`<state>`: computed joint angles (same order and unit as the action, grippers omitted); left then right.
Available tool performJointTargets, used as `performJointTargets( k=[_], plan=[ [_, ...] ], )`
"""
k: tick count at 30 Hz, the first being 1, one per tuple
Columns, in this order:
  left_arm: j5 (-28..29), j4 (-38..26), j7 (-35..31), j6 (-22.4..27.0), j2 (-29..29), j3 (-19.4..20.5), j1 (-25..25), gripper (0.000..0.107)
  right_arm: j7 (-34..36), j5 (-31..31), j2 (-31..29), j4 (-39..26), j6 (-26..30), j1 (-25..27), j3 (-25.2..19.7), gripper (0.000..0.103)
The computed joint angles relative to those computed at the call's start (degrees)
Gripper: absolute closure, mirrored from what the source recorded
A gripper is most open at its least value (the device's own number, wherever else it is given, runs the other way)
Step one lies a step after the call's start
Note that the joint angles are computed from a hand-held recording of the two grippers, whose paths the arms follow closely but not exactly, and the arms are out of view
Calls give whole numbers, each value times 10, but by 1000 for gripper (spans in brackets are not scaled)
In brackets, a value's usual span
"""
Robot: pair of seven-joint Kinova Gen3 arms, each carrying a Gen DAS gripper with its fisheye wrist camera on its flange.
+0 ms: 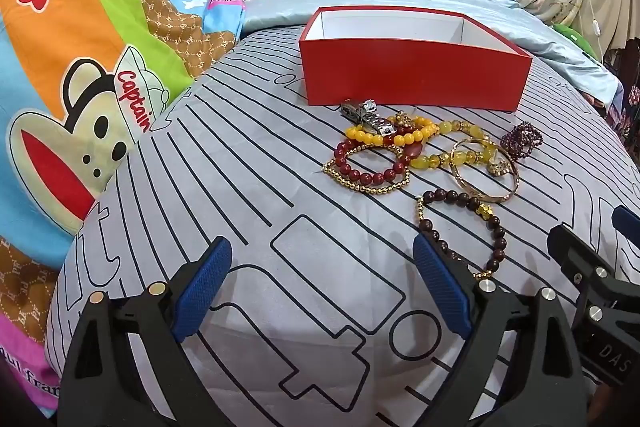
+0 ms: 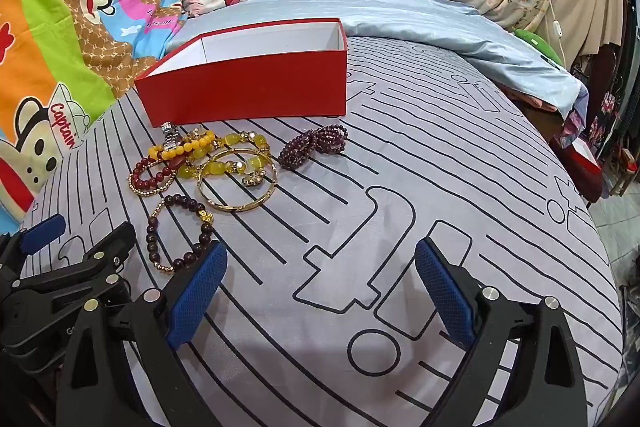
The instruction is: Organize jewelry
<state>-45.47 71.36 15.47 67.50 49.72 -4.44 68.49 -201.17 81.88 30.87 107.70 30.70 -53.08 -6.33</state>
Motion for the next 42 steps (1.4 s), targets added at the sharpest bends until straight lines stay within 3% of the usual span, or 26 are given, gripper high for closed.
performJointTargets(
  k=[32,42],
  plan=[
    [1,10,23,-2,-5,-2,4,20,-2,-7,-4,5,-23,6,9,12],
    [-5,82,66,-70,-51,4,-20,20,-3,-13,-4,2,-21,10,6,12]
  ],
)
